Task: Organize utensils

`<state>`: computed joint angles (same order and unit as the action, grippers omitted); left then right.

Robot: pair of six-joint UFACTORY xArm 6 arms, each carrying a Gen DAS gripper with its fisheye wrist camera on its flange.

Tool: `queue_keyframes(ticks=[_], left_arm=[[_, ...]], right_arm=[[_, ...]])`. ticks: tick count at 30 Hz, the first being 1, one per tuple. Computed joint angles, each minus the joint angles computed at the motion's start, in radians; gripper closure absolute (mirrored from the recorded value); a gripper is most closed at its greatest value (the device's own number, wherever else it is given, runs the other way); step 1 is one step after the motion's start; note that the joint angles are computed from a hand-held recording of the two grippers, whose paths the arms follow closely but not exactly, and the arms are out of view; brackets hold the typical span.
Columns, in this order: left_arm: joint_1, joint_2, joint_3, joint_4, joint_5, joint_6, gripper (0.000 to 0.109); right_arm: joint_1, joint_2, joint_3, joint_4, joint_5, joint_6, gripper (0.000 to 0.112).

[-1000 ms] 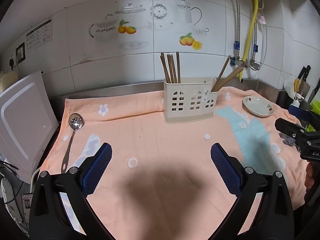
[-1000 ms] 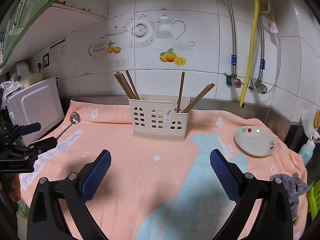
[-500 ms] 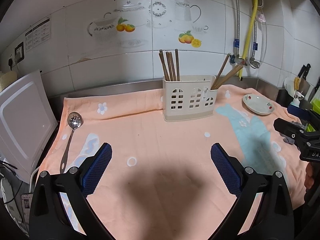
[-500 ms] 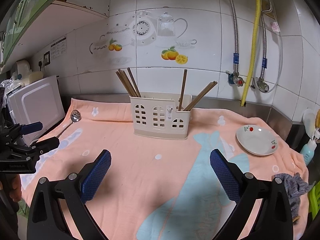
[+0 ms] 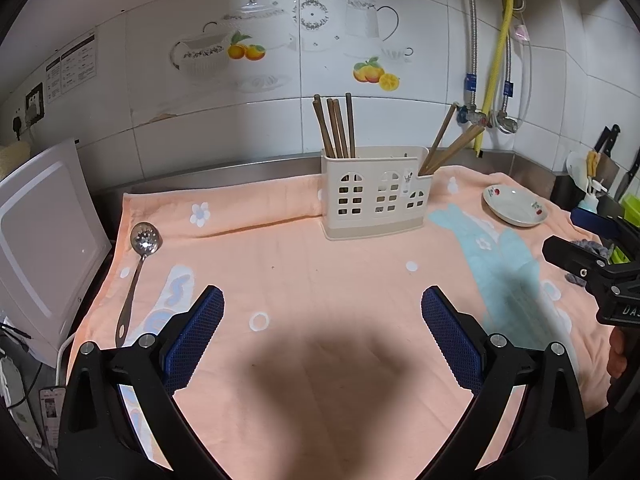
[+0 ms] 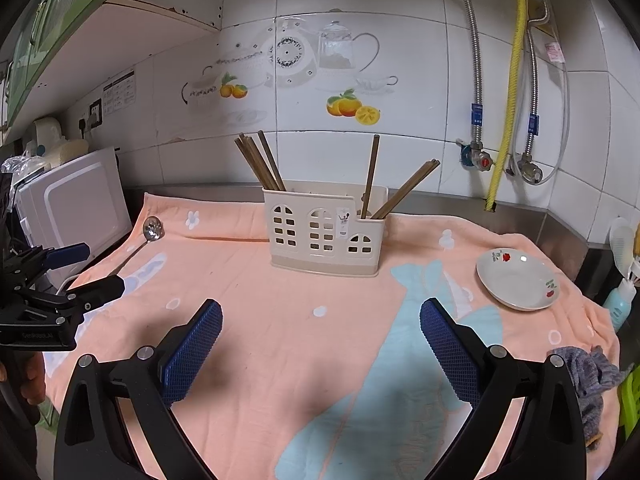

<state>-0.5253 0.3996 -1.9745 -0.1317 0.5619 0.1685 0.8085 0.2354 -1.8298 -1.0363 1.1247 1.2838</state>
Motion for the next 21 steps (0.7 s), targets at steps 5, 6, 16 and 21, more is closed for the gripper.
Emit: queue_keyframes(ticks=[5, 6, 16, 21], left_arm=[[-0.001, 0.000, 0.001, -0.002, -0.002, 0.004, 0.011], [0.000, 0.000, 0.001, -0.004, -0.001, 0.005, 0.011], [-0.002, -0.001, 0.001, 0.002, -0.003, 0.001, 0.011], [-0.002, -0.002, 0.006, 0.009, -0.012, -0.004, 0.011]], right_arm=[[-0.001, 0.000, 0.000, 0.001, -0.003, 0.000, 0.016], [-0.001, 0.001, -0.001, 0.001, -0.004, -0.001, 0.016], [0.000, 0.002, -0.003, 0.002, -0.002, -0.001, 0.016], [0.001, 0.003, -0.001, 0.001, -0.003, 0.004, 0.016]])
